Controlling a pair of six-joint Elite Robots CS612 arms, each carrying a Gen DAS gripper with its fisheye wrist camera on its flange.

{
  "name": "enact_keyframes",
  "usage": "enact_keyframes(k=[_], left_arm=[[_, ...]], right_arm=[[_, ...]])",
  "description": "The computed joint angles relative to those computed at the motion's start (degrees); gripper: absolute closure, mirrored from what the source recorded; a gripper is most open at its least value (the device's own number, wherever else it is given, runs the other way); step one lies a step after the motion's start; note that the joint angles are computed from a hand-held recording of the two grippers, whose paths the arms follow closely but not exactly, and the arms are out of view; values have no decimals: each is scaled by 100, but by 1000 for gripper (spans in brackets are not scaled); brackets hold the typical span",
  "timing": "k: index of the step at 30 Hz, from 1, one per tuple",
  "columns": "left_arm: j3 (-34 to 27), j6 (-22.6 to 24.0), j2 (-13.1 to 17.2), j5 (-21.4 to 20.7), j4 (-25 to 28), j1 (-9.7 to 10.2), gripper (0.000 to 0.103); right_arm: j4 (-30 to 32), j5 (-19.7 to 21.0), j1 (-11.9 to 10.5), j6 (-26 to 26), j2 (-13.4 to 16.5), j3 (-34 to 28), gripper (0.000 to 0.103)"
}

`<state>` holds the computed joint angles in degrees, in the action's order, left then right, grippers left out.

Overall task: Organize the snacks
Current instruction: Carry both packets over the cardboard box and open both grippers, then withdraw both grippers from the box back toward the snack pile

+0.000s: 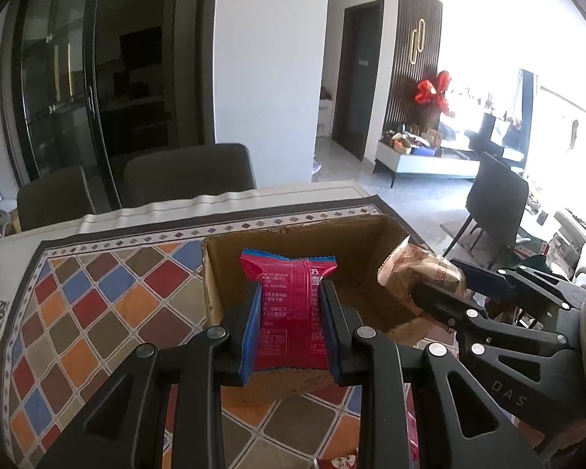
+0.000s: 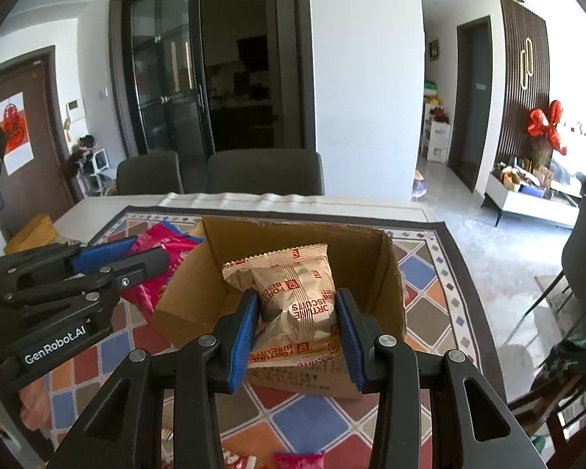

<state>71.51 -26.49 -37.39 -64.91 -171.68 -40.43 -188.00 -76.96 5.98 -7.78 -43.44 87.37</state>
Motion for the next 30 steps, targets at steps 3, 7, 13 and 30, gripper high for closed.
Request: enact_keyframes(k=[3, 7, 13, 30], left_arm=[[-183, -61, 84, -94, 223, 58, 74], [-396, -154, 190, -111, 482, 97, 68], [-319, -224, 134, 96, 560, 43, 54], [1118, 215, -541, 1189, -907, -477, 39]], right_arm=[[263, -87, 4, 69, 90, -217, 62], [598, -130, -8, 125, 161, -411, 61], [714, -125, -19, 231, 176, -472, 51], [-531, 278, -51, 232, -300, 575, 51]])
